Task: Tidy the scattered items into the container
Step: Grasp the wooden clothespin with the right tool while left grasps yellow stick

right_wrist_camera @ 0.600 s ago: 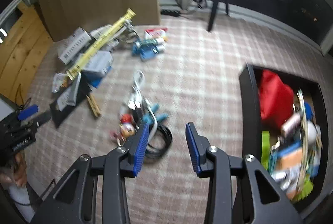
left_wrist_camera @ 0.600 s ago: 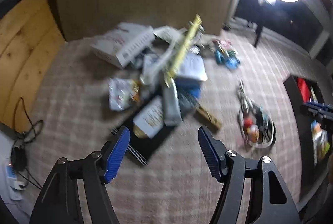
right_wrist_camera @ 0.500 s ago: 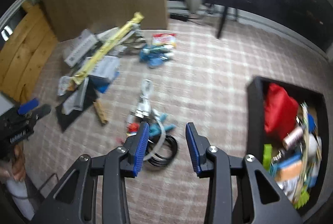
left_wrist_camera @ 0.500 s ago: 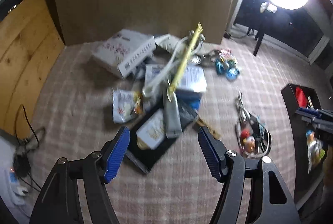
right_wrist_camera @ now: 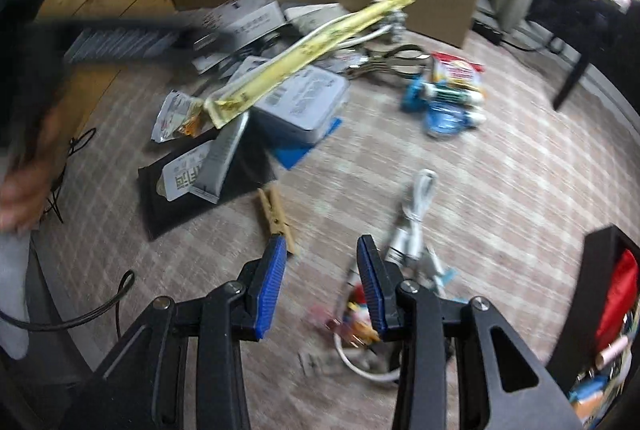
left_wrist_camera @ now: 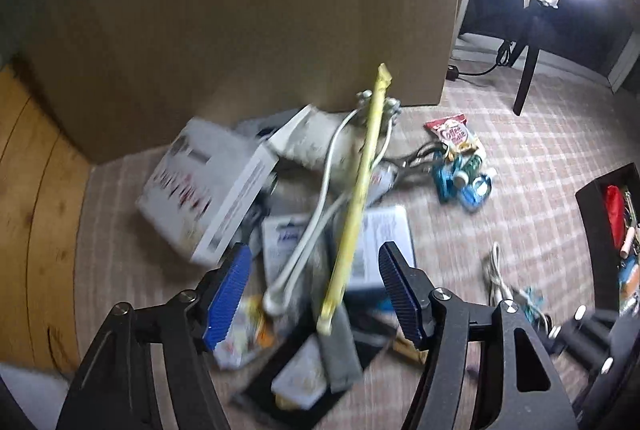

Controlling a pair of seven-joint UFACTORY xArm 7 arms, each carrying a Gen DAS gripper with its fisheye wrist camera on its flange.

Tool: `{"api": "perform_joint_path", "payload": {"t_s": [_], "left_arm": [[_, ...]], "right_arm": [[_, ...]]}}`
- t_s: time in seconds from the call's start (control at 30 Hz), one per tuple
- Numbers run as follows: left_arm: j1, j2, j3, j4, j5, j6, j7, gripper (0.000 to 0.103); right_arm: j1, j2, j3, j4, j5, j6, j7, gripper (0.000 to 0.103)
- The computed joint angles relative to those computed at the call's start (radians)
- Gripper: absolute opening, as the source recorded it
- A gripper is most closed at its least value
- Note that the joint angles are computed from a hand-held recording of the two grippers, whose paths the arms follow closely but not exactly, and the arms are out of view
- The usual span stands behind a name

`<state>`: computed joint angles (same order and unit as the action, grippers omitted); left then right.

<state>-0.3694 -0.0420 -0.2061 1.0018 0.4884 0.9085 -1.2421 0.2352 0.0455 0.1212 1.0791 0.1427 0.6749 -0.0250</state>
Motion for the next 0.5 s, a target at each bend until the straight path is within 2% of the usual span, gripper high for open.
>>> {"api": "perform_joint_path", "payload": {"t_s": [0.1,0.3,0.43,0.5], "left_arm": [[0.016,0.061,0.023,0.030,-0.010,-0.032,0.066,0.058],[0.049,0.123,0.070,0.028,-0.094,-0.138,0.160,0.047],[0.048,0.134,0.078,0.030,-0.098,-0.165,0.194,0.047],[0.048,0.138,0.079,0.036,-0.112,-0.171,0.215,0.043]], "right_arm": [[0.011,0.050,0.008,0.033,-0.016,-0.010,0.005,0.036],[0.019,0.143,0.016,0.100,-0.011,0.001,0.001,0.036],[0.025,0.186,0.014,0.131,-0.036,0.011,0.008,0.036],[0.020,0.196,0.019,0.145,-0.022,0.020,-0.004,0.036]]}}
